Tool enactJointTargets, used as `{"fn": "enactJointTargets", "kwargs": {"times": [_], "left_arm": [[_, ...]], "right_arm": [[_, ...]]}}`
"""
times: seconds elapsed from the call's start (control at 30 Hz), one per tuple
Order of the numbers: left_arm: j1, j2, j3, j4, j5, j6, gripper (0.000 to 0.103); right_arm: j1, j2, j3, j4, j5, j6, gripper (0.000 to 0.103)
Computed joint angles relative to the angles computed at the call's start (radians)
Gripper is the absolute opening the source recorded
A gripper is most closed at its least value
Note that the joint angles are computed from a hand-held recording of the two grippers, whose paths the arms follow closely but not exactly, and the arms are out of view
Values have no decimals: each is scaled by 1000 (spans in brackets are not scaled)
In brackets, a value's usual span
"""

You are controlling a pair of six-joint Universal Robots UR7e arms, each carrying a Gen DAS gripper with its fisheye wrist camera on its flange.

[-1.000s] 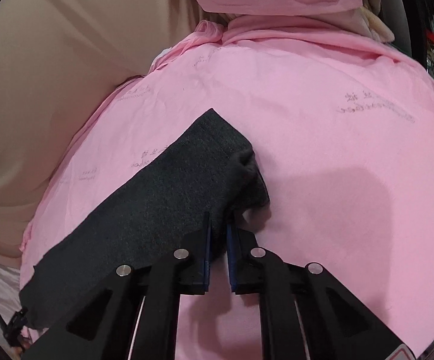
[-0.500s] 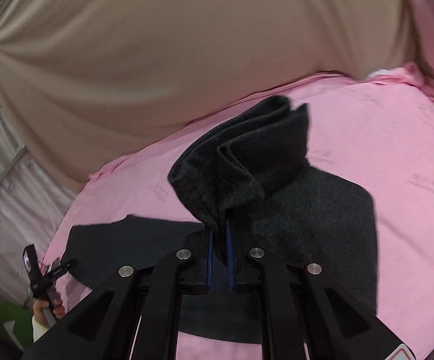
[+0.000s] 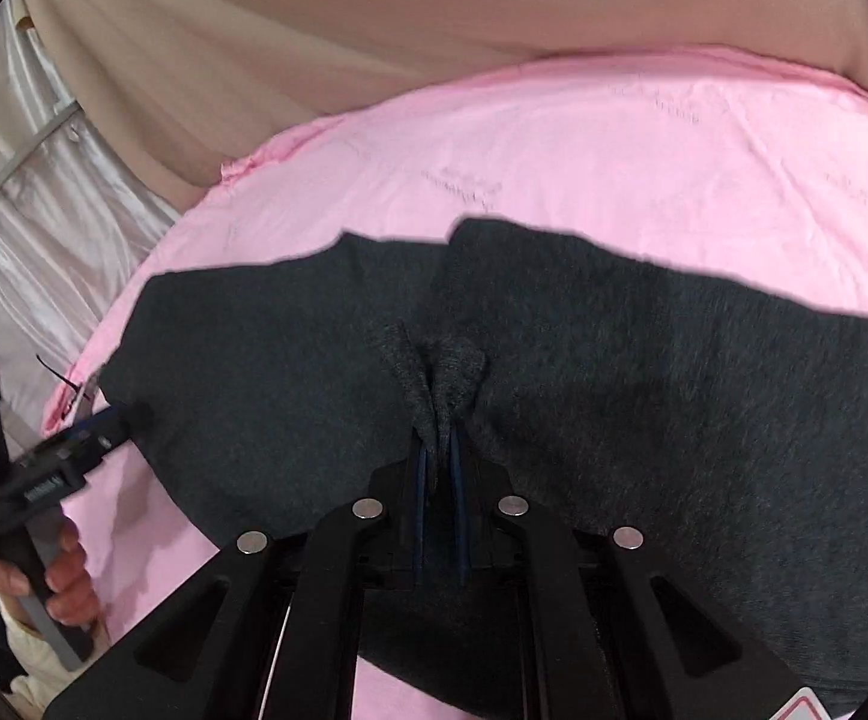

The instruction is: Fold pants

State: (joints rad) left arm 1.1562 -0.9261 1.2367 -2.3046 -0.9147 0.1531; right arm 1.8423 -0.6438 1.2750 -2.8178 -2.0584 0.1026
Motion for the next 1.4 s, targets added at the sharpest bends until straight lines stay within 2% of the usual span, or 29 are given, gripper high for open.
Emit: {"fn": "enactJointTargets", "kwargs": {"times": [0.1, 0.17, 0.2, 0.23, 0.3, 0.37, 0.4, 0.47, 0.53, 0.6, 0.63, 0.77, 0.8, 0.87, 0.9, 0.93, 0.97, 1.1, 1.17, 1.27, 1.4], "left_arm": [[-1, 9, -14, 11, -10, -17, 87], [0, 12, -22, 19, -11, -26, 87], [-1, 14, -24, 22, -6, -32, 87], [-1, 14, -25, 28, 0, -35, 87], [-3, 0, -13, 28, 8, -34, 87], [-5, -14, 0, 22, 26, -21, 88], [-5, -18, 5, 19, 33, -21, 88], [-2, -28, 12, 17, 36, -28, 88], [0, -35, 19, 19, 37, -52, 88], [3, -39, 28, 21, 32, -81, 88], [1, -39, 31, 31, 36, -102, 88], [-13, -50, 55, 60, 24, -154, 88], [-18, -53, 62, 63, 25, -155, 88], [-33, -62, 83, 59, 44, -151, 88], [-40, -67, 93, 56, 55, -148, 88], [-46, -68, 97, 55, 64, -147, 88], [-50, -70, 102, 57, 74, -152, 88], [-67, -73, 108, 69, 100, -177, 88], [-74, -71, 109, 72, 118, -175, 88], [-82, -68, 115, 79, 133, -174, 88], [-91, -69, 127, 101, 128, -184, 88]], "right_arm": [[8, 18, -31, 27, 3, -27, 10], [3, 56, -87, 128, 0, -20, 21], [1, 60, -83, 140, -12, -18, 22], [1, 49, -60, 110, -6, -23, 21], [8, -16, 35, 27, -8, 2, 30], [18, -99, 163, -122, -35, 21, 50], [21, -153, 241, -203, -56, 35, 55], [21, -247, 371, -291, -125, 94, 58], [3, -337, 487, -317, -185, 197, 59], [-42, -406, 588, -339, -152, 314, 59], [-65, -424, 621, -356, -107, 343, 59], [-126, -406, 651, -416, 41, 350, 59], [-129, -390, 652, -458, 53, 332, 60], [-136, -375, 642, -476, 88, 301, 59], [-133, -361, 630, -479, 78, 298, 57], [-140, -354, 617, -462, 101, 303, 34], [-149, -347, 613, -467, 136, 313, 17], [-113, -375, 620, -487, 59, 244, 13], [-114, -414, 647, -478, 73, 233, 11], [-102, -444, 666, -441, 14, 208, 11], [-109, -517, 746, -481, -21, 211, 11]]}}
